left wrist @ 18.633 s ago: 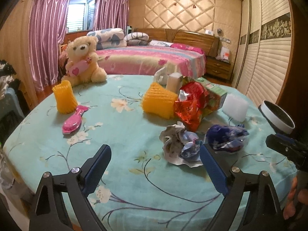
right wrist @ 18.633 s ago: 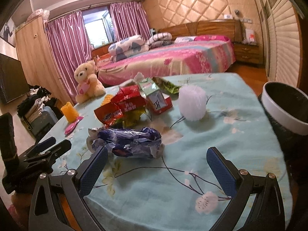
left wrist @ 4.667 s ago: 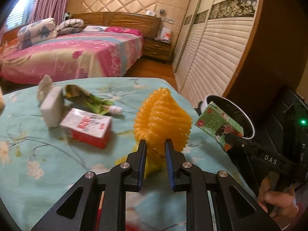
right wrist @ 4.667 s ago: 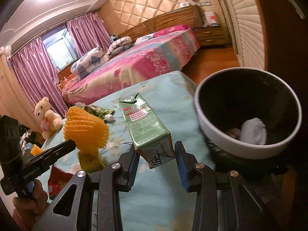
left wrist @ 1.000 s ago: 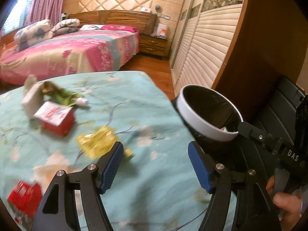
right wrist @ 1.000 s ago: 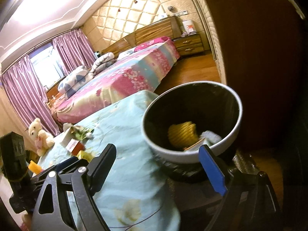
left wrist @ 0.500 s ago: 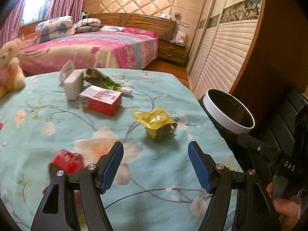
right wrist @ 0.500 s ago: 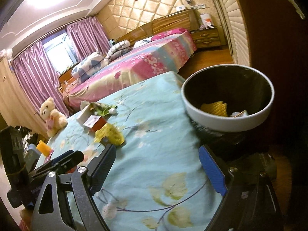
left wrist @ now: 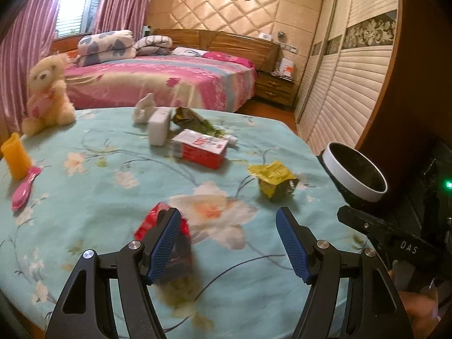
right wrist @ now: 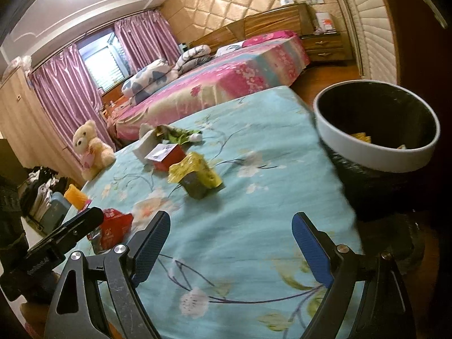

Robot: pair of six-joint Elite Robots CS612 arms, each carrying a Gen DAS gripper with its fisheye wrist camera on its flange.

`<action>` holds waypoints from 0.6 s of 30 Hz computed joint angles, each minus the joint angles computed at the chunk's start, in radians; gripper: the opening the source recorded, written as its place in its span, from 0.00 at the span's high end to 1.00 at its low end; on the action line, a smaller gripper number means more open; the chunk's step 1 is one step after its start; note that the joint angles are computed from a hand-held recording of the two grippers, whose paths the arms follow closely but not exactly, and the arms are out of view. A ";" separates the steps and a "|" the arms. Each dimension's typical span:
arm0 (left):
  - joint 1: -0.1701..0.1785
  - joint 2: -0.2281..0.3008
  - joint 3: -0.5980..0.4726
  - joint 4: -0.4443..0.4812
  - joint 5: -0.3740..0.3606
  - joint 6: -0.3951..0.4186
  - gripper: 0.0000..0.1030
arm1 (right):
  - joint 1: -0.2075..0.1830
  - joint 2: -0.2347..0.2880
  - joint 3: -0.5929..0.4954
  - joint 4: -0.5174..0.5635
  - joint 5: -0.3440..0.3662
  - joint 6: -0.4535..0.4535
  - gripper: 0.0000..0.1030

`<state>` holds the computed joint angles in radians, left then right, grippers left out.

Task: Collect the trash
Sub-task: 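Move both open tools back over the table toward the red chip bag and snack packet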

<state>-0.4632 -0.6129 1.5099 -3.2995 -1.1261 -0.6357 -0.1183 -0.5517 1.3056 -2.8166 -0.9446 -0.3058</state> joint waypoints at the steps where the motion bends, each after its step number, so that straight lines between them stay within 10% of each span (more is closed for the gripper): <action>1: -0.001 -0.004 0.009 0.001 0.009 -0.006 0.33 | 0.002 0.001 -0.001 0.005 0.002 -0.005 0.13; 18: 0.010 -0.019 0.063 0.020 0.036 -0.046 0.27 | 0.037 0.025 -0.051 0.116 0.017 -0.094 0.13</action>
